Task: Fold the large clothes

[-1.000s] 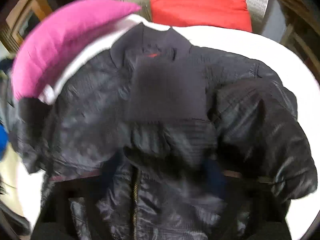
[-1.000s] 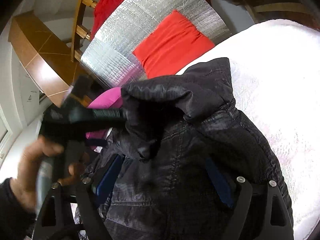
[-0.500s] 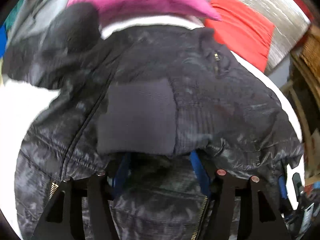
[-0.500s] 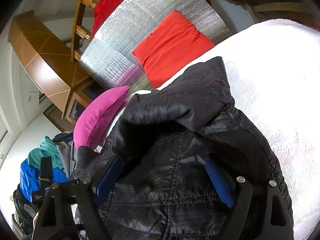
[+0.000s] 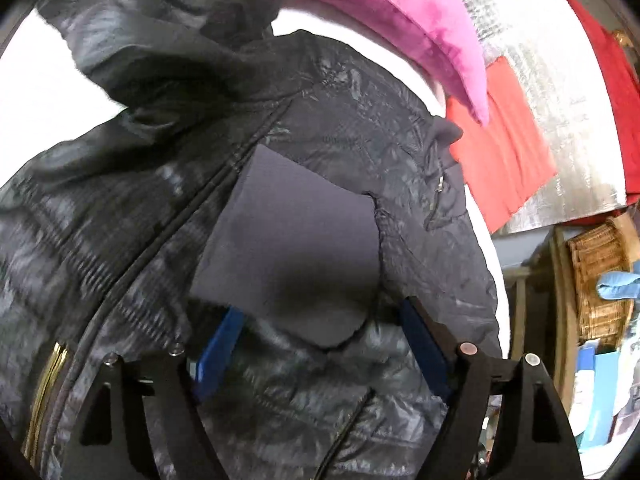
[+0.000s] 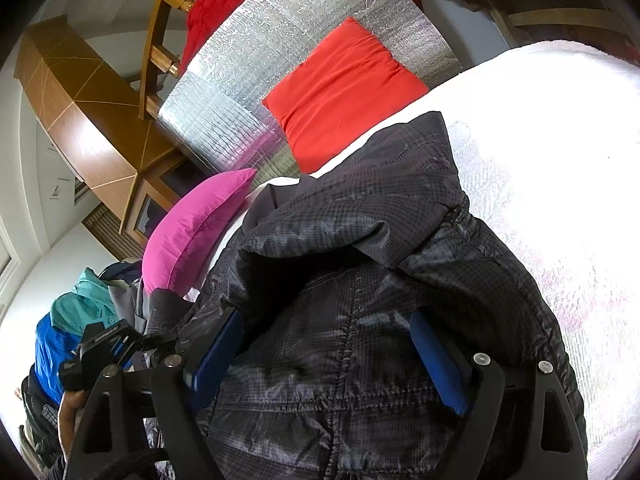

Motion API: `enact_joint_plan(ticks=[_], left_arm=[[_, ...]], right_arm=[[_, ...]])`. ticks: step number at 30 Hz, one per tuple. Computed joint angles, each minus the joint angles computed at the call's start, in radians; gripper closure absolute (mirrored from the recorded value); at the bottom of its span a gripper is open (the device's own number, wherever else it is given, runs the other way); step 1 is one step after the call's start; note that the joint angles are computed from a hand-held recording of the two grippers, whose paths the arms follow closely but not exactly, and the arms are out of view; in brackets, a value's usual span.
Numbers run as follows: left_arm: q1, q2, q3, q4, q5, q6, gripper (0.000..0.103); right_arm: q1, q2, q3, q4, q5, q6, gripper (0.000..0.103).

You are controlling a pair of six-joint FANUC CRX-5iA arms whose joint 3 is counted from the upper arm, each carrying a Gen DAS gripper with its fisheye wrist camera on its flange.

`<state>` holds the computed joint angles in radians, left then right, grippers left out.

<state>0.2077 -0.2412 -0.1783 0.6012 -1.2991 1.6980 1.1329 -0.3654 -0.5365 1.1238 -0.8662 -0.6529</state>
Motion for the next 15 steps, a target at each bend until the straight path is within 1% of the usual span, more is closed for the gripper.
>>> enact_joint_plan(ticks=[1, 2, 3, 4, 5, 6, 8, 10, 11, 13, 14, 15], left_arm=[[-0.009, 0.016, 0.016, -0.021, 0.007, 0.022, 0.023], [-0.018, 0.035, 0.029, -0.031, 0.019, 0.043, 0.050], [-0.027, 0.050, 0.050, -0.043, 0.007, 0.051, 0.078], [-0.047, 0.079, 0.108, -0.084, -0.030, 0.055, 0.078], [-0.070, 0.090, 0.161, -0.127, -0.025, 0.047, 0.084], [-0.097, 0.094, 0.225, -0.177, -0.008, 0.014, 0.092], [-0.133, 0.068, 0.298, -0.236, 0.066, -0.066, 0.092], [-0.150, 0.031, 0.323, -0.270, 0.156, -0.138, 0.092], [-0.150, 0.020, 0.326, -0.284, 0.173, -0.157, 0.092], [-0.150, 0.029, 0.332, -0.305, 0.160, -0.183, 0.092], [-0.152, 0.038, 0.332, -0.320, 0.149, -0.183, 0.092], [-0.157, 0.048, 0.329, -0.345, 0.137, -0.178, 0.092]], right_arm=[[0.001, 0.000, 0.000, 0.002, 0.000, -0.002, 0.015], [0.001, 0.000, 0.000, 0.003, 0.000, -0.004, 0.015], [0.001, -0.001, -0.001, 0.005, 0.001, -0.005, 0.015], [0.001, -0.001, 0.000, 0.005, 0.001, -0.006, 0.015], [0.000, -0.002, -0.002, 0.007, 0.003, -0.008, 0.015], [-0.001, -0.003, -0.003, 0.009, 0.005, -0.010, 0.015], [-0.001, -0.004, -0.003, 0.006, 0.006, -0.009, 0.015], [-0.001, -0.003, 0.002, -0.002, 0.004, -0.002, 0.015], [0.002, -0.001, 0.011, -0.017, 0.000, 0.013, 0.015], [0.009, 0.000, 0.034, -0.062, -0.009, 0.049, 0.015], [0.012, -0.011, 0.040, -0.084, 0.003, 0.053, 0.015], [0.013, -0.031, 0.030, -0.078, 0.025, 0.029, 0.015]])
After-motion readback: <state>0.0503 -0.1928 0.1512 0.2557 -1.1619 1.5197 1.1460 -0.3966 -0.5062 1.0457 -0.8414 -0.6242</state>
